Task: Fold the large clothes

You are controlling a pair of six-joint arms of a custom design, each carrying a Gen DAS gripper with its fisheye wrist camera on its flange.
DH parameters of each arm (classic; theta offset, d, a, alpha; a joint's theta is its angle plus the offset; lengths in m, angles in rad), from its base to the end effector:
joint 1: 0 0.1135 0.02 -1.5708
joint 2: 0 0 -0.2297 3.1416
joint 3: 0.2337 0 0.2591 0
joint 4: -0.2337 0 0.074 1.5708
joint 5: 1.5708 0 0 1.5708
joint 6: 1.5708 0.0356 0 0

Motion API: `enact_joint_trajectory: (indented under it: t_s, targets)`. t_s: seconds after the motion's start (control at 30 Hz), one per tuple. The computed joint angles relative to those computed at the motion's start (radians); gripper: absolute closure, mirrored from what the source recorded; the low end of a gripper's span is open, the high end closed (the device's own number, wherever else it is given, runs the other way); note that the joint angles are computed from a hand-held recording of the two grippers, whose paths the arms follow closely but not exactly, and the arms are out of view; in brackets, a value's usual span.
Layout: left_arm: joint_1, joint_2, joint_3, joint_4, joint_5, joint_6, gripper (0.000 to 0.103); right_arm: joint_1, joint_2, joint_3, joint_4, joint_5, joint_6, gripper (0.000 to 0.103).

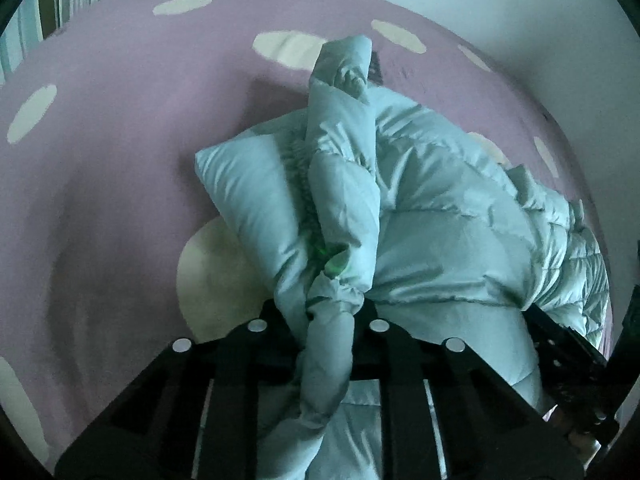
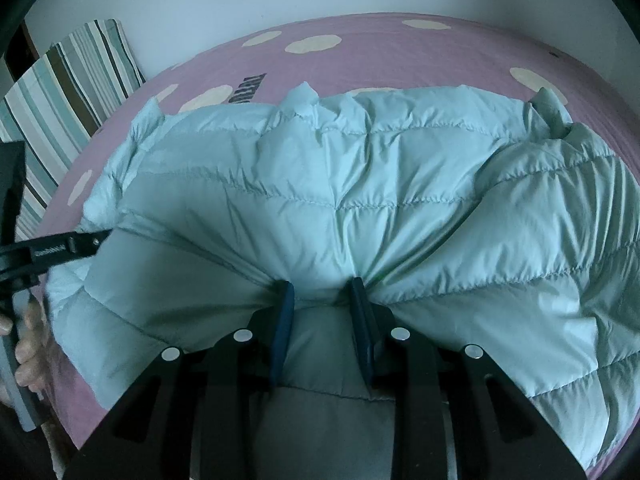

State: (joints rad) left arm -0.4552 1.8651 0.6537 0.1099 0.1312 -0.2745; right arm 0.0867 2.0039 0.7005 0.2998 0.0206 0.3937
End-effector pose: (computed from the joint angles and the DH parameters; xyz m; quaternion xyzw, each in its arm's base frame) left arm 0.2502 -0.1277 0.0210 0.1028 0.9652 -0.1423 0.1940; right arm 0.2987 0.0252 0.0023 0.1496 0.9483 0.0570 0.2741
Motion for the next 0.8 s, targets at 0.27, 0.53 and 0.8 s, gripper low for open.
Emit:
enact_joint_trajectory:
  t_s: [0.27, 0.53, 0.8]
  targets:
    - [-0.074, -0.286, -0.087, -0.098, -0.054, -0.038, 0.090, 0.007, 0.002, 0.009, -0.013, 0.014, 0.005, 0.074]
    - [-0.218, -0.432, -0.061, -0.203, -0.147, -0.105, 0.090, 0.009, -0.007, 0.003, -0.015, 0.023, 0.002, 0.074]
    - [-0.241, -0.423, -0.048, -0.205, -0.192, -0.113, 0.090, -0.010, -0.098, -0.084, 0.023, 0.002, 0.017, 0.074]
